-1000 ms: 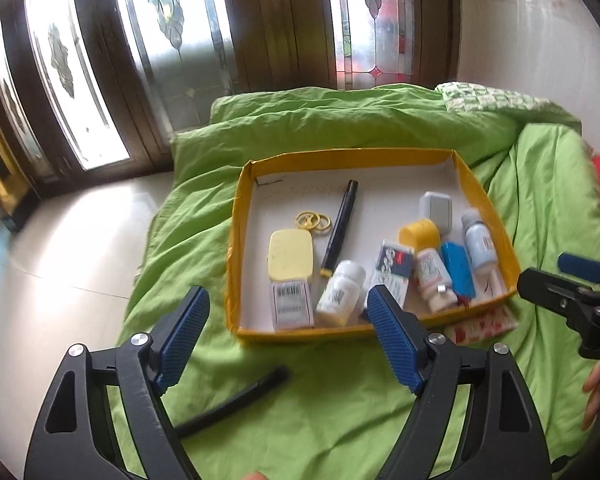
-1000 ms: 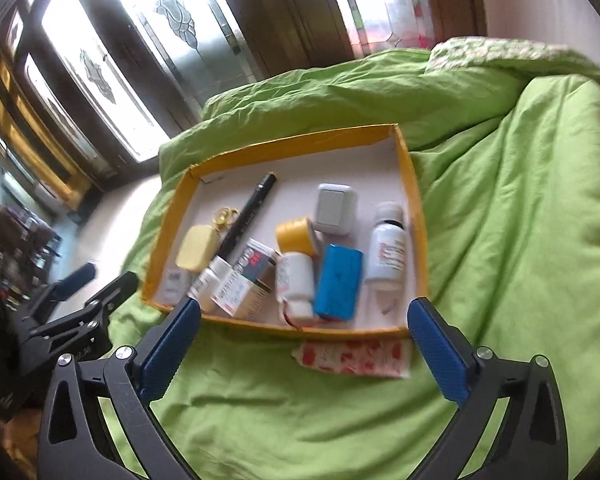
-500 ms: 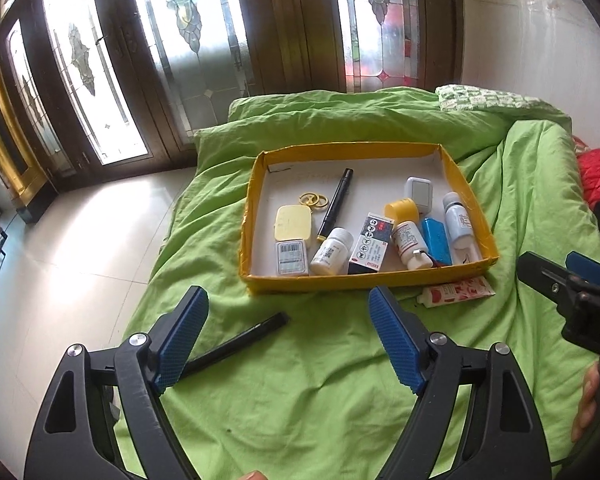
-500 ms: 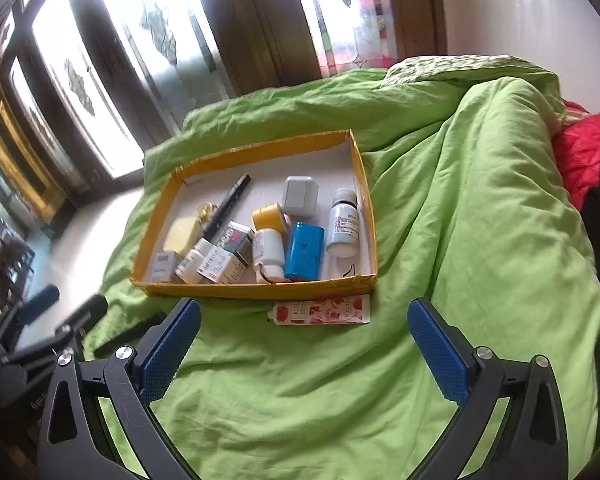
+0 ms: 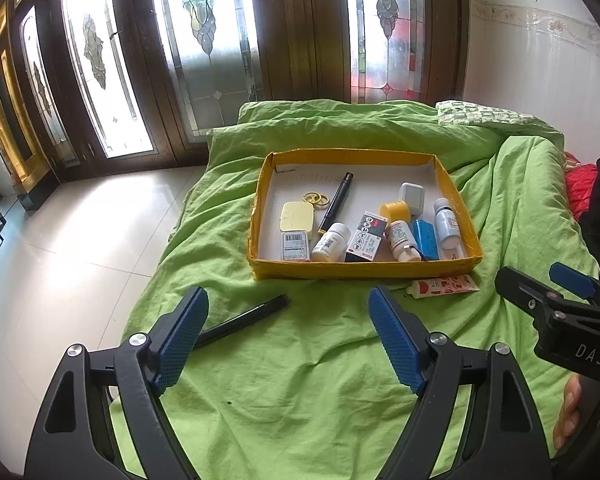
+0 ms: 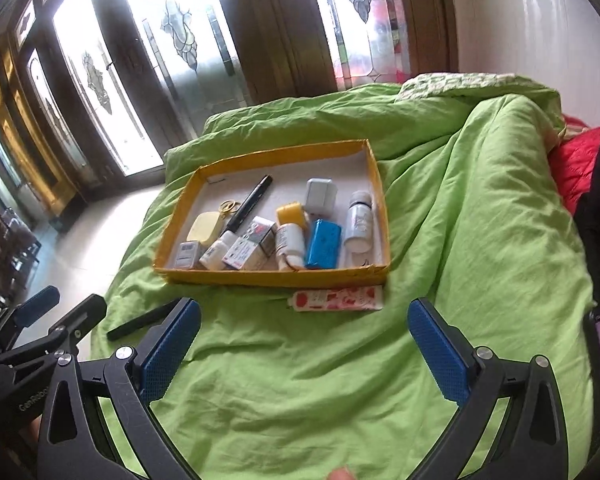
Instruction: Organize rigid objects
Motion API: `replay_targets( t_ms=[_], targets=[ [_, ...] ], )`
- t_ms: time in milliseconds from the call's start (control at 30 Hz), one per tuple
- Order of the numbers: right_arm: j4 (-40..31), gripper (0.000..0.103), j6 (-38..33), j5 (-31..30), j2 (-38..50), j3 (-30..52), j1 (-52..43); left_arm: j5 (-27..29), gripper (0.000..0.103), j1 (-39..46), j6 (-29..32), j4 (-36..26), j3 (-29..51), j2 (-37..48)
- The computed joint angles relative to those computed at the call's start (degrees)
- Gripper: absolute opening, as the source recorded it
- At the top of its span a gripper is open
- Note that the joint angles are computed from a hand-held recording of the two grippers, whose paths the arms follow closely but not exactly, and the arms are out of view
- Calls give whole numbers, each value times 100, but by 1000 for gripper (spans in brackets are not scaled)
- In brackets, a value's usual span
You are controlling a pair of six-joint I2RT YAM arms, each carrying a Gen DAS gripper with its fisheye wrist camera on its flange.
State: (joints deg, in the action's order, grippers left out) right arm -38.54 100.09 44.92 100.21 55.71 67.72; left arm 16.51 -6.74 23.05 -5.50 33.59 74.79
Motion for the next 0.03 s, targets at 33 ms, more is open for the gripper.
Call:
replay_targets(
  t_ms=[33],
  targets=[
    [-32,102,39,-7,24,24,14,30,83,6,4,-25,13,6]
  ],
)
